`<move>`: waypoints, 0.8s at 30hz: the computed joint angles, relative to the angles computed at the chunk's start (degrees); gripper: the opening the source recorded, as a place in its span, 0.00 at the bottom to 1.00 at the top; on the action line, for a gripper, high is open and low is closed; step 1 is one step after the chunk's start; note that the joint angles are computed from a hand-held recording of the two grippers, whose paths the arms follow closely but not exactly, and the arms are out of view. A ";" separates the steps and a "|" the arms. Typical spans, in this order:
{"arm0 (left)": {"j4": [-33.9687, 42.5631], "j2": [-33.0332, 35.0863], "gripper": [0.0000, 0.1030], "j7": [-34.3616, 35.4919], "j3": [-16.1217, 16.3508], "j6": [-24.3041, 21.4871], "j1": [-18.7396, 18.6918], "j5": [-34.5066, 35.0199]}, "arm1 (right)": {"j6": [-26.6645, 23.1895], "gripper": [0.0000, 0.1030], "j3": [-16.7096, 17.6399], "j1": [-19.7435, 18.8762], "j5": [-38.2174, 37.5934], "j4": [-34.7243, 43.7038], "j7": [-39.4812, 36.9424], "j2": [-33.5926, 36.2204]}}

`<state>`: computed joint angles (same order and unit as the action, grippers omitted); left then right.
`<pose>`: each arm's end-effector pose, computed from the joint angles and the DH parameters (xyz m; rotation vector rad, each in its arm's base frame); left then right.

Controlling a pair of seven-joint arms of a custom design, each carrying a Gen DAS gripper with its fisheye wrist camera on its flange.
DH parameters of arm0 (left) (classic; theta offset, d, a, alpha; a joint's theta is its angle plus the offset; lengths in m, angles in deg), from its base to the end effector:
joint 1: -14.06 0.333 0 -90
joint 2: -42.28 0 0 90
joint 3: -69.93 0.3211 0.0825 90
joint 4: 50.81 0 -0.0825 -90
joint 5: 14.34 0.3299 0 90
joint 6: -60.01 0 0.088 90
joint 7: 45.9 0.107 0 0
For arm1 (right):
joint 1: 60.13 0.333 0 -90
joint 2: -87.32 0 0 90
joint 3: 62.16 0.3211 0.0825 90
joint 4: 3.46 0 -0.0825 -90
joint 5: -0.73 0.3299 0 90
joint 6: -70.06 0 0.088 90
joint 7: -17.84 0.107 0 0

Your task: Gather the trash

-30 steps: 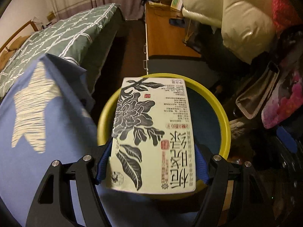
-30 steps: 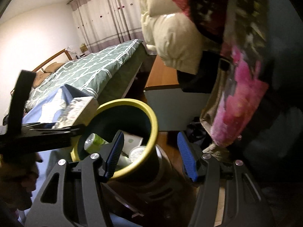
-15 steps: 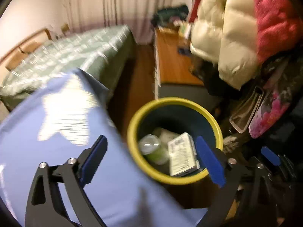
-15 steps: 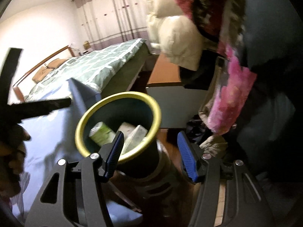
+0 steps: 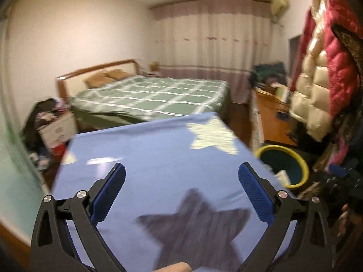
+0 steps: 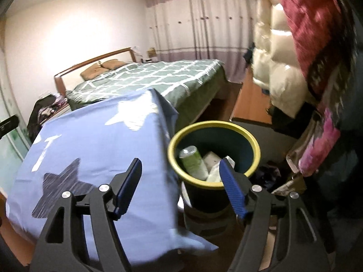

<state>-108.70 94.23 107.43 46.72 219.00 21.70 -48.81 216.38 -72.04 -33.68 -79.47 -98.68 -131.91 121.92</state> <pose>0.7752 -0.0362 0.4394 -1.0832 2.0550 -1.2005 0.6265 0.2202 0.3195 -1.0853 2.1006 -1.0504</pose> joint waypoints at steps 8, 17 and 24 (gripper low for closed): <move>-14.89 -6.74 0.95 7.93 -5.35 7.63 9.74 -9.53 | -3.56 0.68 0.68 3.19 0.04 2.13 -2.57 -0.10; -18.01 -8.31 0.95 14.29 -7.38 10.59 11.48 -15.74 | -4.25 0.69 1.20 3.44 -1.62 0.80 -0.96 -1.47; -18.14 -8.72 0.95 13.55 -5.46 9.74 9.91 -15.81 | -4.41 0.70 1.63 3.00 -1.94 0.61 -0.69 -1.60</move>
